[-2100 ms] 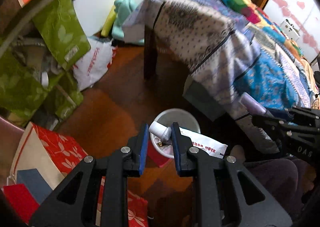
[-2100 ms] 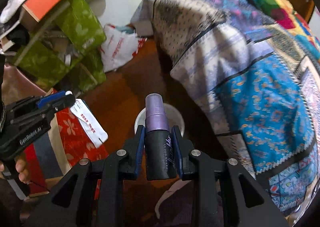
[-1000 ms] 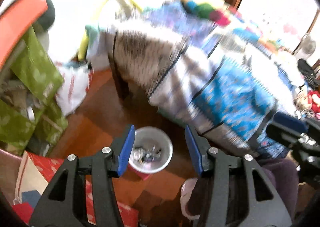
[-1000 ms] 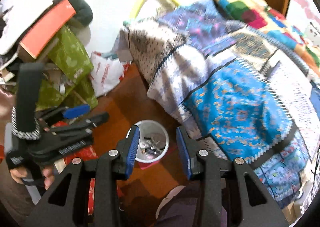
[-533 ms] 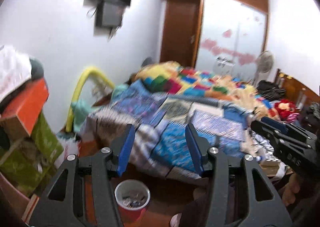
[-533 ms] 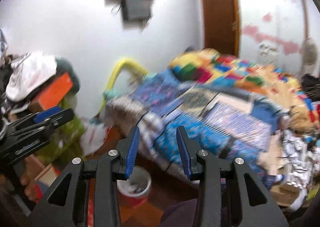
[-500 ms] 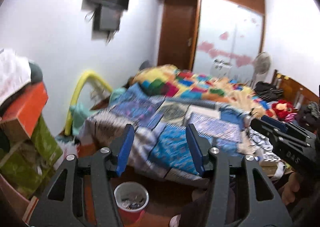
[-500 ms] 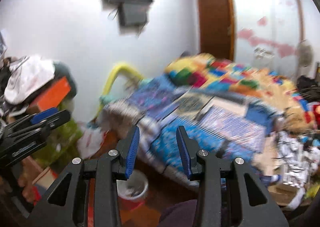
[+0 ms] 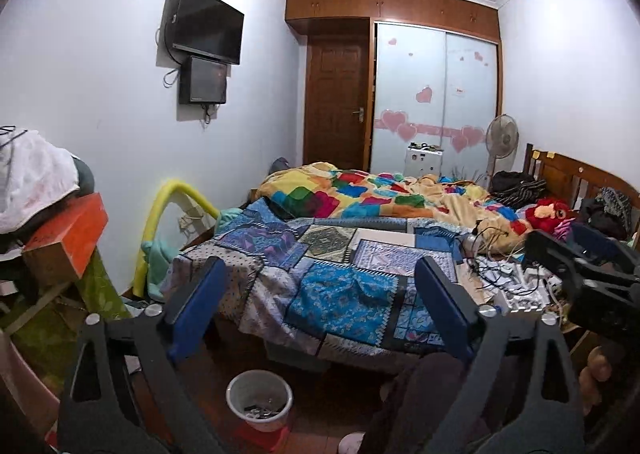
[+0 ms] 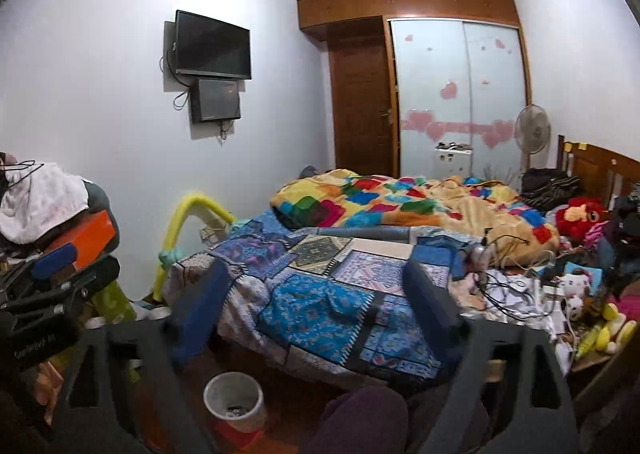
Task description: Collect trash
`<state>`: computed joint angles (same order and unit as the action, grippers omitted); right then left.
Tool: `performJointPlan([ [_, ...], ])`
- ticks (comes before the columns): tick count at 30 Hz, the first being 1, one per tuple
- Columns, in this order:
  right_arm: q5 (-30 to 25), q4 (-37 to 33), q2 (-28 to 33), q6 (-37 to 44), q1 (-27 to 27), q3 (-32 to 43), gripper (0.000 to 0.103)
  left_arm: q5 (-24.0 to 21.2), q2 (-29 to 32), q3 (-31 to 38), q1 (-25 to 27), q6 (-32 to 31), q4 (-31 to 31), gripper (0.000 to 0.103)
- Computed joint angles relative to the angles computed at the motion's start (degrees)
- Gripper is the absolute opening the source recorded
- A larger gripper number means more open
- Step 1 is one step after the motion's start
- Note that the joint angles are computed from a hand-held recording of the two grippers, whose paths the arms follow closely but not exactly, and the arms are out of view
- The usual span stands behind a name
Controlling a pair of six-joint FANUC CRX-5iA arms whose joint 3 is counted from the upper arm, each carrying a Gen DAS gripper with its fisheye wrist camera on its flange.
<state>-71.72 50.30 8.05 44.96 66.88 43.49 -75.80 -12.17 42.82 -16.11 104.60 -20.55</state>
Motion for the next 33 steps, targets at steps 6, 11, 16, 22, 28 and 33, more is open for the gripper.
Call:
performJointPlan([
  [6,-0.53,4.8,-1.55,-4.54,0.75,-3.87,0.103,-1.43,-1.47,-1.45,-2.9,1.85,-3.46,0.102],
  [11,-0.67,4.2,-2.6,-5.25,1.32,-5.04,0.103,-0.92,-2.58,-2.89,-2.87,2.21,-3.29,0.102],
  [16,-0.99,4.34,-3.4,-5.41,2.08,-6.12,0.103,-0.67,-2.9,-3.31,-2.37,2.12,-2.72,0.102],
  [22,-1.39,4.03,-3.86,-4.79,2.74,-6.39,0.103,-1.68,-2.43,-2.5,-3.87,3.24,-4.3,0.102],
  [28,-1.82,3.23,-3.82,-4.52,2.76,-5.81,0.103,-2.19,-2.2,-2.48,-5.08,4.25,-5.25,0.102],
  [33,-2.33,2.13,-3.66,-3.95,2.68,-5.07,0.103,-2.38,-2.17,-2.49,-5.14,4.28,-5.13,0.102],
])
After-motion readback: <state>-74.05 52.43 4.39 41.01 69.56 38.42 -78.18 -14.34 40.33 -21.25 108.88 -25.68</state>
